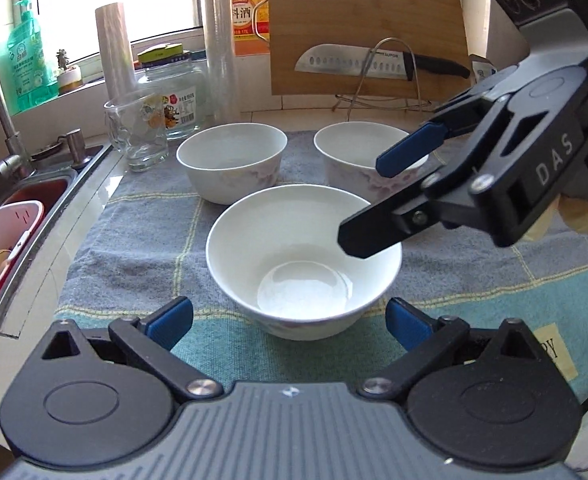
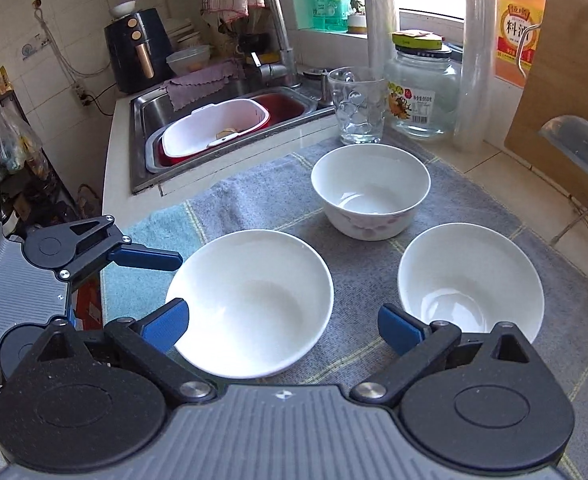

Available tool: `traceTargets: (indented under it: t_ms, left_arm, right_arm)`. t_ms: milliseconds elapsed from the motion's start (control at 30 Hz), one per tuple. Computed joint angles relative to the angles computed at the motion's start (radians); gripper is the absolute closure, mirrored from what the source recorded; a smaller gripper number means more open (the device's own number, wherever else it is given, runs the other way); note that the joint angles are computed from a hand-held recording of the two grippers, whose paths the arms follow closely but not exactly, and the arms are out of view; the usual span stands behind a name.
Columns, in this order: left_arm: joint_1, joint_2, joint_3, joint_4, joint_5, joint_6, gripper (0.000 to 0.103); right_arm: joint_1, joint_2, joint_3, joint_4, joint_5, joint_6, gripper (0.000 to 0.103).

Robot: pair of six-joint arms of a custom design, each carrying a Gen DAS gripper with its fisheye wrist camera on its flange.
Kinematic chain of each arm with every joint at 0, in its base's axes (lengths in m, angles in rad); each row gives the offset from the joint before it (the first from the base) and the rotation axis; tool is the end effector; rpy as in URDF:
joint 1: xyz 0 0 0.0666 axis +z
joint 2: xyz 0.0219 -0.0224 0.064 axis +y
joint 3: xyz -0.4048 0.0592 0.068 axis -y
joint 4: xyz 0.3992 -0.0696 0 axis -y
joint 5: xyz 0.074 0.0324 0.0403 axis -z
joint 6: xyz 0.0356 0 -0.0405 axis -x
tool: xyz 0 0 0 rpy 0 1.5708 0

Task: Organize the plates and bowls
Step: 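Move the right gripper to a white bowl and grip its rim, then lift the held white bowl with the right gripper and carry it toward another bowl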

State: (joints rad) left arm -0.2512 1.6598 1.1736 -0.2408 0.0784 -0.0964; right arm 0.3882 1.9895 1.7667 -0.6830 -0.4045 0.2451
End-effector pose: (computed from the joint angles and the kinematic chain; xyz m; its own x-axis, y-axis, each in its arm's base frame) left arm 0.5419 -0.1423 0.2683 -0.6115 0.2560 -0.7487 0.3650 0.9308 0.0201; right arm 0.6461 0.2789 0.3005 -0.5676 -0.4731 -0.6738 -0.7324 0.6640 0.1507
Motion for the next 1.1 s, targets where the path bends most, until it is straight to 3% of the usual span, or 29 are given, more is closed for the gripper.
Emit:
traceTargets:
  t_ms: [467,767,1100]
  left_arm:
    - [0.016,0.018,0.014,0.0,0.087,-0.027,0.018]
    - [0.015,0.016,0.023,-0.022,0.089,-0.045,0.018]
    - [0.0,-0.008,0.03,-0.072,0.116,-0.087,0.018]
  right_arm:
    - [0.011,0.083,0.111,-0.108,-0.033,-0.011,0.02]
    - [0.007,0.082,0.116,-0.12,-0.047,-0.025,0.021]
    - [-0.011,0.016,0.032,-0.097,-0.075,-0.049,0.021]
